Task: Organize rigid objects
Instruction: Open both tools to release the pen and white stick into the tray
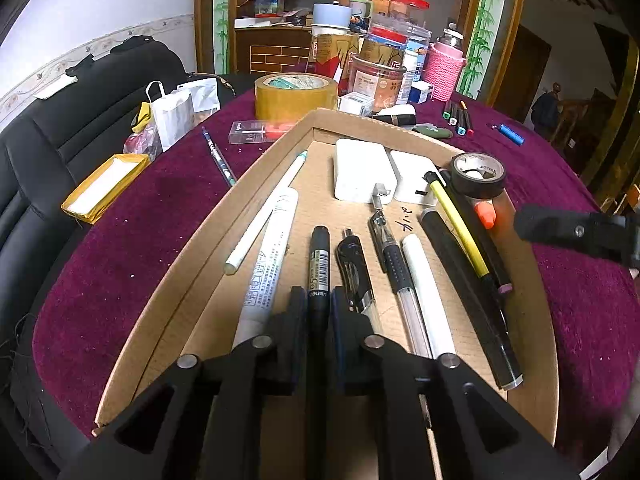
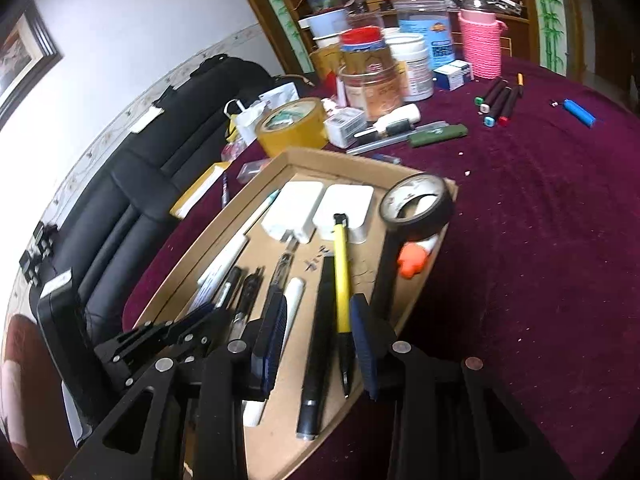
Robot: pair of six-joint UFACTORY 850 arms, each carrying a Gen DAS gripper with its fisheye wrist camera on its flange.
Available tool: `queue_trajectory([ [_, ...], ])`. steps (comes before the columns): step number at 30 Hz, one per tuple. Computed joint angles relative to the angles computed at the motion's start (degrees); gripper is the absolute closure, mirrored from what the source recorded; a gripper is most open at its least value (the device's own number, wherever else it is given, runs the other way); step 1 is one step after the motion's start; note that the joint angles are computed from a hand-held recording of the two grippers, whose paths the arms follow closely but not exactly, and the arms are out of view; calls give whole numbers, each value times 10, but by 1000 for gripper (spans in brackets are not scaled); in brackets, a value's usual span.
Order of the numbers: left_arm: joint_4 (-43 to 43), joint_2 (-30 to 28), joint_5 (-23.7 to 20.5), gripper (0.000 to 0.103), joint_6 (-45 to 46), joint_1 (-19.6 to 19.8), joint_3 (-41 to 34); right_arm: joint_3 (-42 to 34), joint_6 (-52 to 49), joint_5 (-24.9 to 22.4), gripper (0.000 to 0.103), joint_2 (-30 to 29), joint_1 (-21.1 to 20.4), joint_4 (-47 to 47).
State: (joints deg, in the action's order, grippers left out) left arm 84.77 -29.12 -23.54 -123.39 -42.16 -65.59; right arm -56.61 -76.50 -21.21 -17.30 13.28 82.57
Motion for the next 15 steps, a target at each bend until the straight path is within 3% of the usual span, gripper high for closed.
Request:
queue_trajectory([
  [6,8,3,-3,59,-12,-1,3,-11,-10,5,66,-6,-13,20],
  [9,33,10,8,43,-47,0,11,-20,-72,17,66,-5,-29,99],
  [11,61,20,12,40,-81,-1,21,-39,-104,30,65,-11,-42,142],
  [13,109,36,12,37,-137,-4,38,-72,-77,36,61,-31,-54,122],
  [15,169,54,8,34,-205,-6,57,-113,11,13,59,-62,-66,38],
])
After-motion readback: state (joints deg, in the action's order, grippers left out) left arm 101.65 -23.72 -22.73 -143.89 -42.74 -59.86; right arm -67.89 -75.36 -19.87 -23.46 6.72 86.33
